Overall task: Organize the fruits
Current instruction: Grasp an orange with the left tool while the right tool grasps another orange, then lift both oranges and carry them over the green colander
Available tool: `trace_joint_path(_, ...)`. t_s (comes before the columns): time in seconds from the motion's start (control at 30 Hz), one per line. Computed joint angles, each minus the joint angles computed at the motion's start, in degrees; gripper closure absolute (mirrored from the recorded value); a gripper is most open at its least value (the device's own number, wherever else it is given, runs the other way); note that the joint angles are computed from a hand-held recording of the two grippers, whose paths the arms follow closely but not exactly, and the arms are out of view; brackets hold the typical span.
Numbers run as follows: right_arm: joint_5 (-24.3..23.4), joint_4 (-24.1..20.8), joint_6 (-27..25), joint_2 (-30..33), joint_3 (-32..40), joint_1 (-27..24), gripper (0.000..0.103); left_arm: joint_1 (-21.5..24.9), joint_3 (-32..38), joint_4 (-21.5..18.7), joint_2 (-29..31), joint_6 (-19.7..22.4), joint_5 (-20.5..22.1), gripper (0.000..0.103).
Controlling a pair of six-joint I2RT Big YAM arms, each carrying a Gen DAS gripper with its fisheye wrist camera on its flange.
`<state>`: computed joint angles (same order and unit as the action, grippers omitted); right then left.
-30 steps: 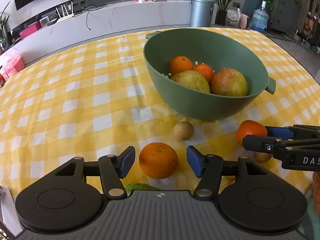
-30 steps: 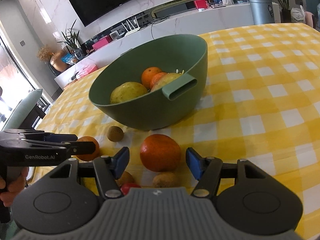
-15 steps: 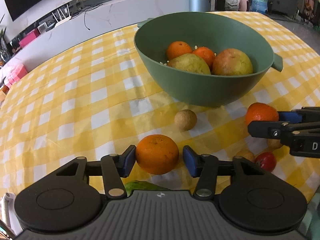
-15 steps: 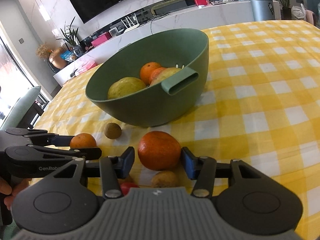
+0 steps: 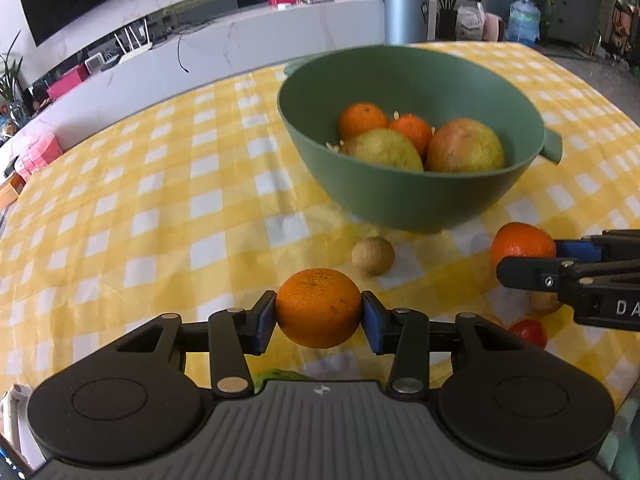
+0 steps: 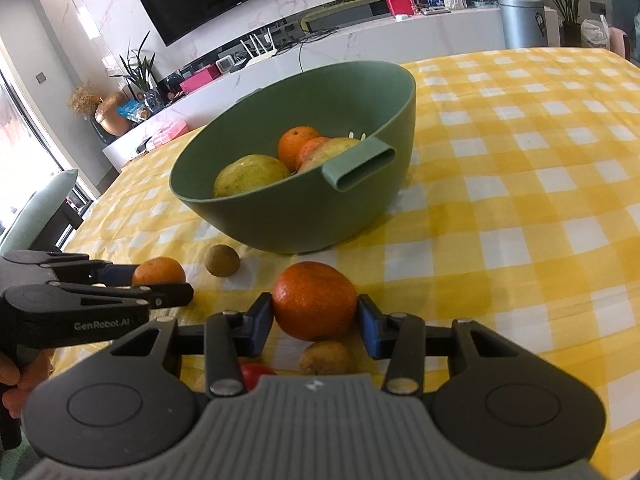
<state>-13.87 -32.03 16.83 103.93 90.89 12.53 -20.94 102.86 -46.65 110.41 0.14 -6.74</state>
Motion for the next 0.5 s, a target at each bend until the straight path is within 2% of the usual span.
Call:
trace_joint_path(0.23,0.54,3.49,-0.39,-2.07,-2.31,0.21,0.061,0.87,-1.78,3.26,-2.44,-4.7,5.49,0.053)
trace_joint_path(0.5,0.86,6.8,-2.95,-5.6,-5.22,0.35,0.061,1.02,-2.82,6.89,-4.64,-7.63,8.99,0.053)
